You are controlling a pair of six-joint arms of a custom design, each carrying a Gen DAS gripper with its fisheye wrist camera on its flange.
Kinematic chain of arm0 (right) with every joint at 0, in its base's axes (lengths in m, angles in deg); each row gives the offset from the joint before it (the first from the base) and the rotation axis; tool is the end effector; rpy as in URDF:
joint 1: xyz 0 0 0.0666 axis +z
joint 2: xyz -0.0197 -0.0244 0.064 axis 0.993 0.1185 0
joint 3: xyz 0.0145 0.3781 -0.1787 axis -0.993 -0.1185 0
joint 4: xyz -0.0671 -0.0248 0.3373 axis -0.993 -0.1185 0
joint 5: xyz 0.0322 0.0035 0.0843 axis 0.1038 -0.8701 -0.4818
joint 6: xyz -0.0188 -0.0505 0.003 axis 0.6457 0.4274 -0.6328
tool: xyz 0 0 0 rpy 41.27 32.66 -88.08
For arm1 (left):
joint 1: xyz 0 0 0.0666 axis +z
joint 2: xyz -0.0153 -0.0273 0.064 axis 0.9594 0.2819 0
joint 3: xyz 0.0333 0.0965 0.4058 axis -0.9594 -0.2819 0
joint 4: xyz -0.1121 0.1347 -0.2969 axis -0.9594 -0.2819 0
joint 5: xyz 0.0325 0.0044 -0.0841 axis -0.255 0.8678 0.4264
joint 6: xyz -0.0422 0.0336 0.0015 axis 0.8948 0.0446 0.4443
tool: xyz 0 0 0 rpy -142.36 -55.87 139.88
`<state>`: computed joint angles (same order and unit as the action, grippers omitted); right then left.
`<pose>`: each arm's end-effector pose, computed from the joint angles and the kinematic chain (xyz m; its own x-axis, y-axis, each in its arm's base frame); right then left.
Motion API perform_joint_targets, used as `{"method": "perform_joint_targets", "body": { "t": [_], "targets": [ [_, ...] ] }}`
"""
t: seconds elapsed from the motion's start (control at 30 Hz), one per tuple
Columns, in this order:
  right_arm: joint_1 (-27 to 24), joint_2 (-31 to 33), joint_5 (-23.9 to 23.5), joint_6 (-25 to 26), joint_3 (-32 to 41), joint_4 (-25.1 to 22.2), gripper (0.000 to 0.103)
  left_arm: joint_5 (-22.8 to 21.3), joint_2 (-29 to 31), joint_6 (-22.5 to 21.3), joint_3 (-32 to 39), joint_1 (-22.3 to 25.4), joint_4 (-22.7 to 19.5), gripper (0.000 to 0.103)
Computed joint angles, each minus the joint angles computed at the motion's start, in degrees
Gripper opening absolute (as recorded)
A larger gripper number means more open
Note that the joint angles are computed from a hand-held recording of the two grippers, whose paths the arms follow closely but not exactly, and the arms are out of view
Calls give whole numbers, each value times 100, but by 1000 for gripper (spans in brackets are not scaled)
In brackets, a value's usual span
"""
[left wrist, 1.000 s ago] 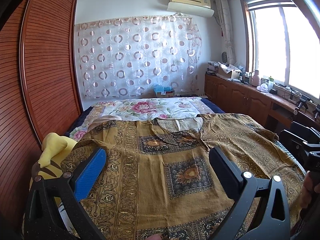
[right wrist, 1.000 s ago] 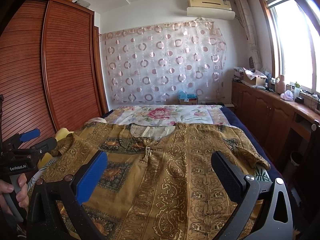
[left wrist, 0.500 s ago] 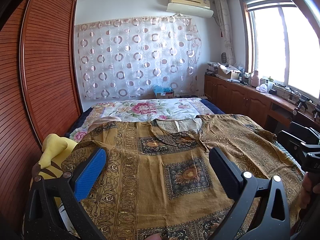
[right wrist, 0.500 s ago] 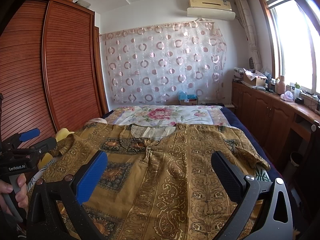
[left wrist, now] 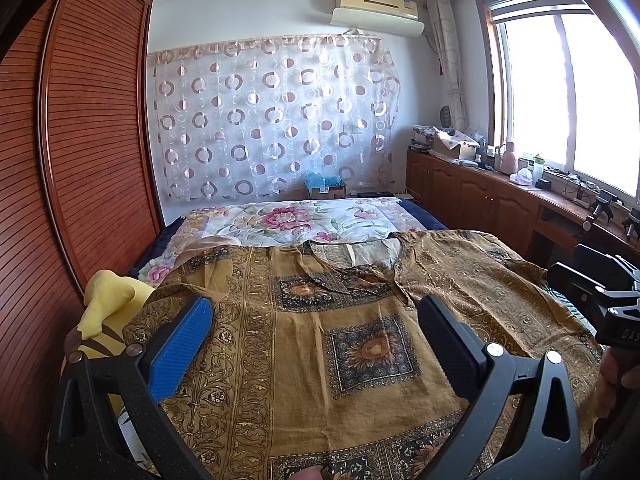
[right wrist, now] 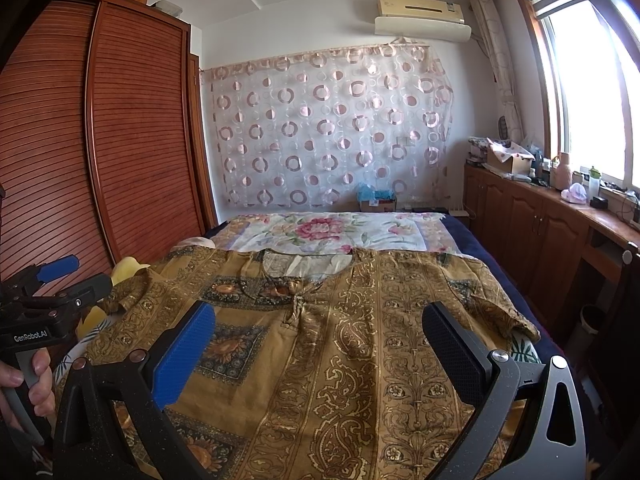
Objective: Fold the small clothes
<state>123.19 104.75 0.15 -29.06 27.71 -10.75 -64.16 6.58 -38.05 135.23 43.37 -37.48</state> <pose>0.2963 0.2158 0.5521 -0.3100 0.1127 -0.9440 0.1472 0.9867 0.0695 0.3619 -0.2090 0.5582 -0.3605 0.1893 -0.9134 0.4472 0.8944 0.0089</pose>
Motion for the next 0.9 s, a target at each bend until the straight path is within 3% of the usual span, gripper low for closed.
{"method": "perform_joint_targets", "body": {
  "t": [0.53, 0.9],
  "targets": [
    [-30, 18, -121, 30, 0, 3, 103, -36, -43, 48, 0, -76, -66, 103],
    [-292, 311, -626, 240, 153, -42, 103, 309, 154, -20, -72, 369, -176, 103]
  ]
}}
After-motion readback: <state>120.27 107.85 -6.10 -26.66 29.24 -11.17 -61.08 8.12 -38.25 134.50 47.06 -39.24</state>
